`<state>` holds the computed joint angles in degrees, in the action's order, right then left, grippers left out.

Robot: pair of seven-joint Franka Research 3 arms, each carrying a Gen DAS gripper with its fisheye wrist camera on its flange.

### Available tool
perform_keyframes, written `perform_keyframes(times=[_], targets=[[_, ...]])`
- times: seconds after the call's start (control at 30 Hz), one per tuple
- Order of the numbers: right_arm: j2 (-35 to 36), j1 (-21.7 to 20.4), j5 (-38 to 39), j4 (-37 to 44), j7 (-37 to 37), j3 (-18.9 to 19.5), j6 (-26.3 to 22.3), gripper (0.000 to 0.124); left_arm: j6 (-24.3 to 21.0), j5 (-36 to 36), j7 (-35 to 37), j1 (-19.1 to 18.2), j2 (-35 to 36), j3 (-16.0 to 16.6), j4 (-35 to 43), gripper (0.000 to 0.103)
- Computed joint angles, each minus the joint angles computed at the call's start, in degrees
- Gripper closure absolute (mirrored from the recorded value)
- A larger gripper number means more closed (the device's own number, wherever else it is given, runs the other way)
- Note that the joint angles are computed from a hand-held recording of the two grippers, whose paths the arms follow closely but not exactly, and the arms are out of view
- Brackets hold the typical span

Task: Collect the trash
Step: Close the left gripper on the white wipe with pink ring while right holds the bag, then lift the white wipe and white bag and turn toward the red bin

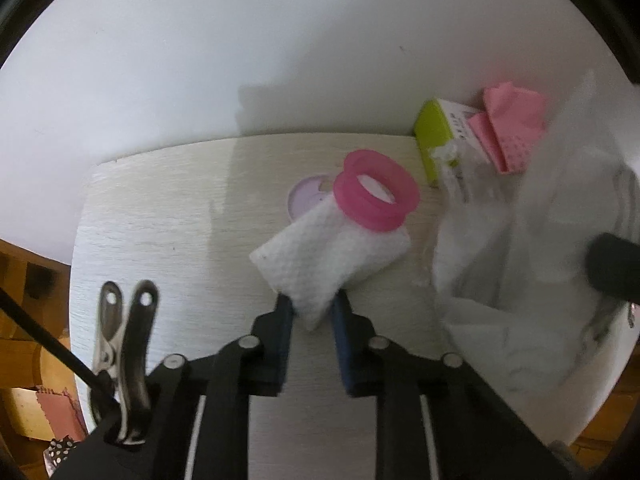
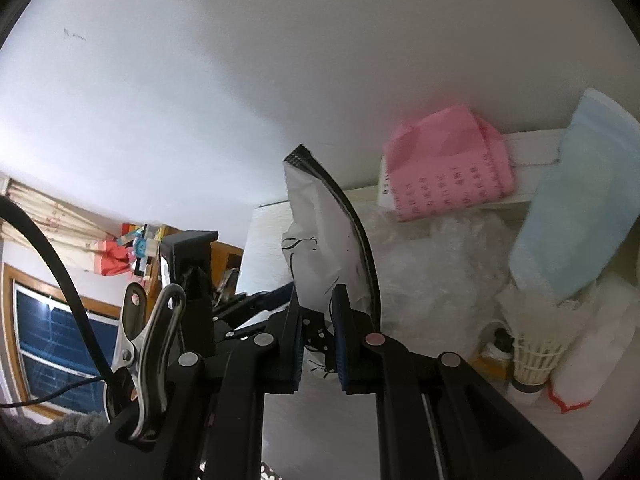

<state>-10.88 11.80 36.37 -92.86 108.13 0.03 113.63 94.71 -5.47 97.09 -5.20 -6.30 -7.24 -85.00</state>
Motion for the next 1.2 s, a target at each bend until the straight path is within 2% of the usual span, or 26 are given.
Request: perform_keyframes(times=[0.1, 0.17, 0.27, 0.43, 0.53, 0.77, 0.93, 1.2], targets=[[0.7, 0.4, -0.5, 1.0, -0.3, 0.4, 0.1, 0.109, 0.3, -2.4, -0.2, 0.7, -1.8, 1.2, -0.3, 0.089], [0.4, 0.5, -0.2, 0.9, -1.4, 0.3, 0.2, 0.110, -1.8, -4.0, 0.8, 1.5, -0.2, 2.3, 2.7, 0.089], [0.6, 0.7, 0.8, 1.1, -2.5, 0.2, 1.3, 0.110, -2.7, -2.6, 2.6, 2.3, -0.4, 2.3, 3.9, 0.089], [0.5, 0.9, 1.9, 0.8, -2.8, 0.4, 2.9, 0.110, -3.9, -4.2, 4.4, 3.4, -1.4, 3.1, 6.0, 0.090], [0.5, 1.8, 1.6, 0.5, -2.1, 1.3, 4.0, 0.110, -2.8, -2.8, 0.2, 1.7, -4.6, 0.7, 4.6, 0.091], [-0.3, 3.4, 1.4, 0.0, -2.3, 2.2, 5.4, 0.110, -2.6, -2.7, -0.3, 0.6, -8.1, 2.3, 3.3, 0.091], [-0.1, 4.1, 1.1, 0.9, -2.5, 2.4, 6.0, 0.110, -0.8, -2.6, -0.9, 0.7, -10.3, 3.4, 0.5, 0.091], [0.3, 5.6, -0.3, 1.8, -2.3, 3.4, 7.1, 0.110, -1.2, -2.7, -0.2, 1.1, -11.9, 4.9, 0.5, 0.091]])
